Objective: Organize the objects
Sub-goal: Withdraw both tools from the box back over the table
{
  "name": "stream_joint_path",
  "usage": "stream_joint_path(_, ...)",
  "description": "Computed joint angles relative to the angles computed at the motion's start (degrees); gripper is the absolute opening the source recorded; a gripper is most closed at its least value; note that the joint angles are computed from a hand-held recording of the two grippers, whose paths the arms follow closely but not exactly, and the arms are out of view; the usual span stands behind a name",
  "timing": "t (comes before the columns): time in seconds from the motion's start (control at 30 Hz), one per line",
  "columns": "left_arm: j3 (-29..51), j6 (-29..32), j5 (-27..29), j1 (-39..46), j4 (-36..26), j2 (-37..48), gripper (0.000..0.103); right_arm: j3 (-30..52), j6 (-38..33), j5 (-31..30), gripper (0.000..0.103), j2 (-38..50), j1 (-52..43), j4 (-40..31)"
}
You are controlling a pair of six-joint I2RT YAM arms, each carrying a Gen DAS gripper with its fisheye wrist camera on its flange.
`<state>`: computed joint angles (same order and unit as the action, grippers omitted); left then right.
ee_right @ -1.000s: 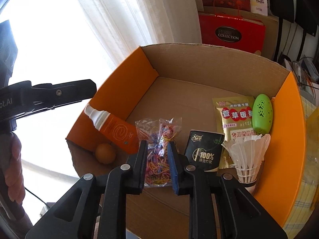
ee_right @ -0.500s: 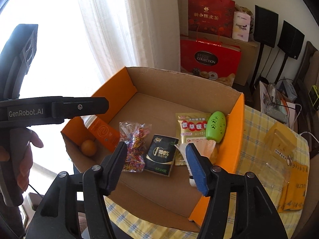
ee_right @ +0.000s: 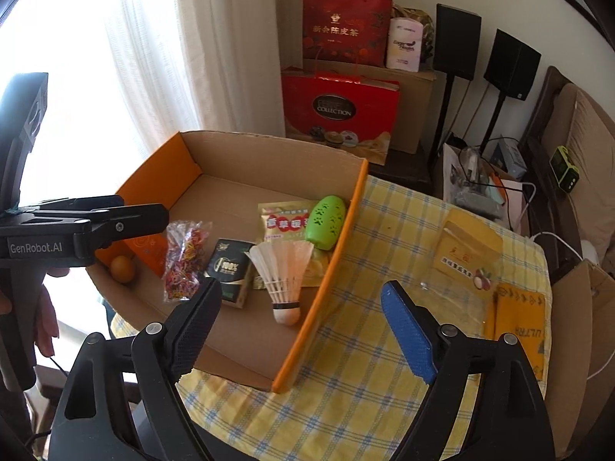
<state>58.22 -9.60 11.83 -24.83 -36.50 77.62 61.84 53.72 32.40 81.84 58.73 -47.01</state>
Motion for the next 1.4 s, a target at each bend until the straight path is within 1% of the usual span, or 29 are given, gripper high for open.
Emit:
stream_joint_path(0.07,-0.30,-1.21,-1.73,-2.28,0.55,-0.51,0.103,-1.21,1.07,0.58,0.092,-1.77,-0.32,-1.60)
stream_joint_path(0.17,-0.49,-2.67,-3.77,-5.24,1.20,-1.24,0.103,-2.91,3.58,1.98,0.097,-4.19,-0.39,-4.09)
stream_joint_path(0.23,-0.21,-3.37,-4.65,-7.00,1.47,-1.05,0.103,-4.78,4.83,2.06,0.101,-6.54,-0.76,-4.47)
stream_joint_path(0.4,0.57,-4.92,-7.82,-11.87,1.69,-0.58,0.103,-7.44,7.94,2.62,0.102,-10.83,-1.15,-7.17)
stream_joint_path(0.57,0.79,-6.37,-12.56,-17.03,2.65,-0.27,0.103,-8.62,10.56,3.68,0.102,-13.58,-1.09,-10.44)
stream_joint_path(0.73,1.81,-7.81,-14.64,-21.48,3.22,1.58,0.103,-10.30,12.25,3.99,0.102,-16.96,-1.15,-13.39)
stream_joint_path(0.83,2.84,-8.22,-15.69,-24.19,3.30,3.17,0.103,-10.75,14.14,5.19,0.102,-18.92,-1.12,-17.09)
stream_joint_path(0.93,3.96,-8.52,-16.71,-26.72,3.87,4.58,0.103,-12.23,14.55,5.20,0.102,-22.43,-2.24,-18.91)
stream_joint_path(1.03,4.55,-8.57,-18.68,-29.21,5.70,5.81,0.103,-13.88,15.28,5.62,0.102,-26.36,-3.33,-21.06)
stream_joint_path(1.13,6.12,-8.42,-18.32,-30.33,6.94,7.97,0.102,-15.47,15.41,5.75,0.102,-30.45,-4.82,-22.52)
stream_joint_path(1.3,11.35,-9.26,-14.32,-30.70,6.71,13.85,0.099,-17.80,13.22,4.25,0.102,-35.31,-9.09,-22.80)
stream_joint_path(1.4,15.53,-10.14,-11.37,-30.47,5.72,18.11,0.099,-19.73,10.76,3.15,0.102,-38.48,-12.77,-21.28)
